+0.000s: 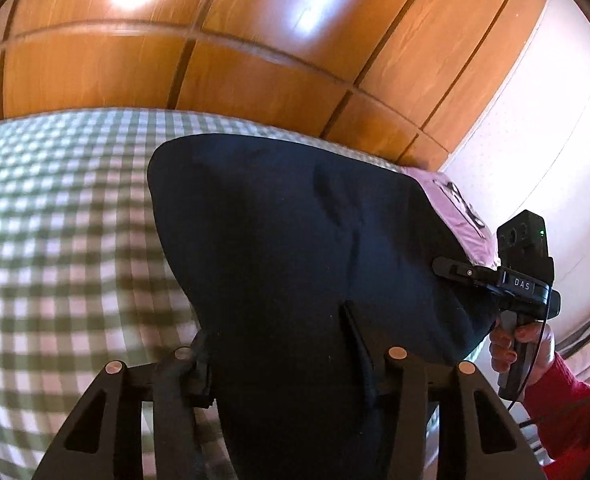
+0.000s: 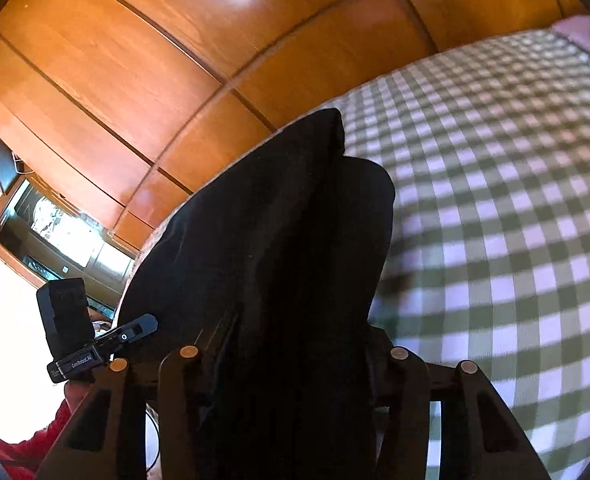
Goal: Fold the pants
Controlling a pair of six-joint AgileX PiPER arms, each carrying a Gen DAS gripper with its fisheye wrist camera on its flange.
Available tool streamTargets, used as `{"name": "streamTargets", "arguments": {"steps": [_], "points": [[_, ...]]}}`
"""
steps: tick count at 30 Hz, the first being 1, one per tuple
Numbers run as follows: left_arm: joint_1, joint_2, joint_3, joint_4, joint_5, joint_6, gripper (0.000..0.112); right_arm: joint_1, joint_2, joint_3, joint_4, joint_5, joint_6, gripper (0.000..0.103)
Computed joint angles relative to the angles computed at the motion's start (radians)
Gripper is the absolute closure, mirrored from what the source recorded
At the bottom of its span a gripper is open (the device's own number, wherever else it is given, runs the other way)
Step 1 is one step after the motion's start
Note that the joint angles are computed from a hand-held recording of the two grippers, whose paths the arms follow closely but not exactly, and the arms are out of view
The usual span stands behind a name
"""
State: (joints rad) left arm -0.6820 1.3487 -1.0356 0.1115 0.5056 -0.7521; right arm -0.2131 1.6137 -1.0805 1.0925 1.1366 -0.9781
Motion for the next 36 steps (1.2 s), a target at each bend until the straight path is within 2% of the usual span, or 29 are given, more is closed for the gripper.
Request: {"name": "streamTargets", "arguments": {"steps": [3,7,9,13,18,23,25,27,29,31,34,36], "points": [[0.051,0.031,-0.059,0.003,0.015,0.06,0.06,0.033,0.035,-0.07,0.027,-0.024,0.004,0.053],[0.154,0.159,-0.215,-0.039,0.04,0.174,0.06,0.118,0.118,-0.231,0.014,-0.11,0.06,0.053],[0.185,0.232,-0.298,-0.038,0.058,0.211,0.06,0.161,0.19,-0.345,-0.001,-0.157,0.092,0.053],[0.273,0.402,-0.488,-0.116,0.082,0.309,0.06,0.218,0.358,-0.603,-0.071,-0.198,0.213,0.053],[0.323,0.55,-0.644,-0.113,0.116,0.34,0.06,0.243,0.563,-0.914,-0.176,-0.182,0.364,0.053],[0.366,0.67,-0.743,-0.169,0.13,0.38,0.06,0.266,0.682,-1.084,-0.262,-0.17,0.443,0.053],[0.388,0.668,-0.695,-0.239,0.076,0.426,0.057,0.268,0.738,-1.155,-0.297,-0.163,0.478,0.053],[0.397,0.661,-0.638,-0.28,0.013,0.481,0.052,0.27,0.737,-1.115,-0.304,-0.209,0.447,0.048],[0.381,0.637,-0.567,-0.228,-0.061,0.467,0.047,0.272,0.699,-1.009,-0.279,-0.286,0.358,0.041],[0.372,0.615,-0.488,-0.171,-0.153,0.416,0.039,0.268,0.723,-1.032,-0.259,-0.277,0.369,0.039],[0.362,0.607,-0.483,-0.069,-0.143,0.284,0.03,0.278,0.712,-1.012,-0.276,-0.305,0.364,0.038],[0.348,0.604,-0.482,0.029,-0.138,0.196,0.028,0.283,0.696,-0.983,-0.276,-0.33,0.349,0.037]]}}
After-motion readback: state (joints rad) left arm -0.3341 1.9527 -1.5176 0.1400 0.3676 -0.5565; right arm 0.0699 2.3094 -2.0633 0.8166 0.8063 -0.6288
